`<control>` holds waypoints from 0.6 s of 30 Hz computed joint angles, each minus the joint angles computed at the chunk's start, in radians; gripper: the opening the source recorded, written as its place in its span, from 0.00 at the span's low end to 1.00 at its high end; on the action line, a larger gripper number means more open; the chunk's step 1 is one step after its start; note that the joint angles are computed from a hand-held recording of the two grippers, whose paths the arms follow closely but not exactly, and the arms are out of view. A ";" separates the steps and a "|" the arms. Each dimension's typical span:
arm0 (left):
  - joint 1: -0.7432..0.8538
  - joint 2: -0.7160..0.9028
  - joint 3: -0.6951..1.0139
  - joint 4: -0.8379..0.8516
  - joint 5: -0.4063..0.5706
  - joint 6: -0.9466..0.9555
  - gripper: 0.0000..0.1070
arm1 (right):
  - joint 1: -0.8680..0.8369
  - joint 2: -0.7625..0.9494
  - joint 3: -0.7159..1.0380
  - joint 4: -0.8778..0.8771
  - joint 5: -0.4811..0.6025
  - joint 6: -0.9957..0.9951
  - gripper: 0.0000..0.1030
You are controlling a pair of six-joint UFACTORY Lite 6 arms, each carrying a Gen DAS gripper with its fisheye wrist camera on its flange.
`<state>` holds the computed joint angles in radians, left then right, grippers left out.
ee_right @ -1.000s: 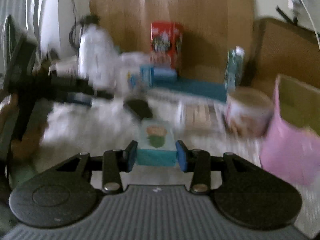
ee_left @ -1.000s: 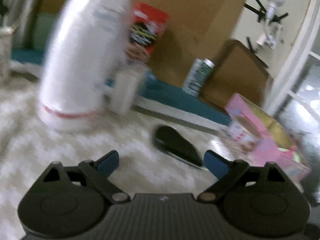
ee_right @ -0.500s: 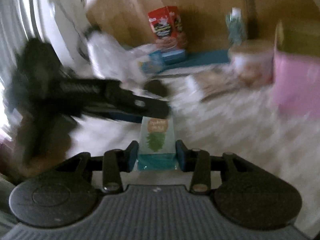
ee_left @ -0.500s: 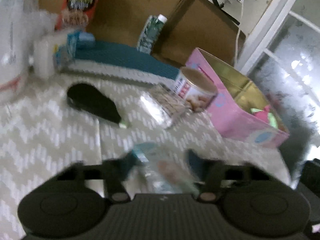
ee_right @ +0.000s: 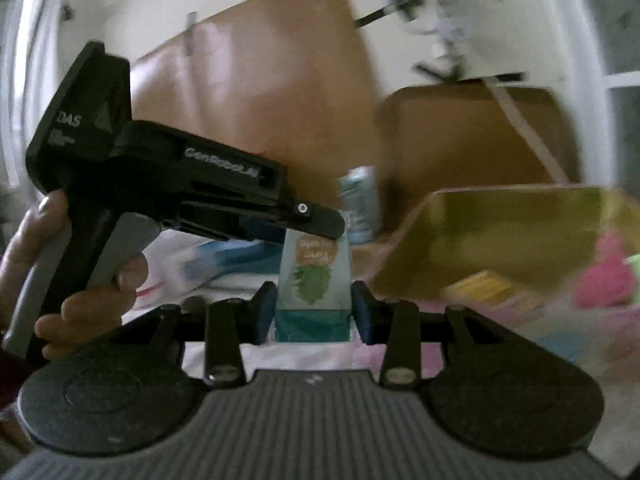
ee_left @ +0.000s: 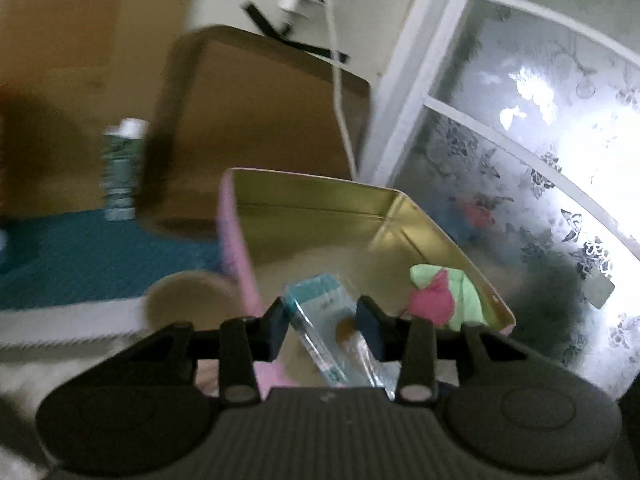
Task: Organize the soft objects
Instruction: 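Lower the teal box into the pink tin box and open the left gripper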
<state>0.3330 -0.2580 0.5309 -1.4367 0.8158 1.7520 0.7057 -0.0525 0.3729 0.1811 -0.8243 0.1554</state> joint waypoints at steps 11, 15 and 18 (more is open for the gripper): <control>-0.397 0.172 0.054 -0.421 -0.340 0.252 0.52 | -0.155 0.309 0.279 0.328 0.033 -0.379 0.46; -0.321 0.084 -0.027 -0.401 -0.296 0.296 0.52 | -0.165 0.315 0.231 0.310 -0.061 -0.302 0.56; -0.197 -0.019 -0.108 -0.313 -0.189 0.280 0.56 | -0.106 0.282 0.159 0.376 -0.148 -0.273 0.56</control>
<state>0.1357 -0.2766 0.4233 -1.7494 0.6267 2.0319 0.5995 0.2291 0.5315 0.5573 -0.9720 -0.1175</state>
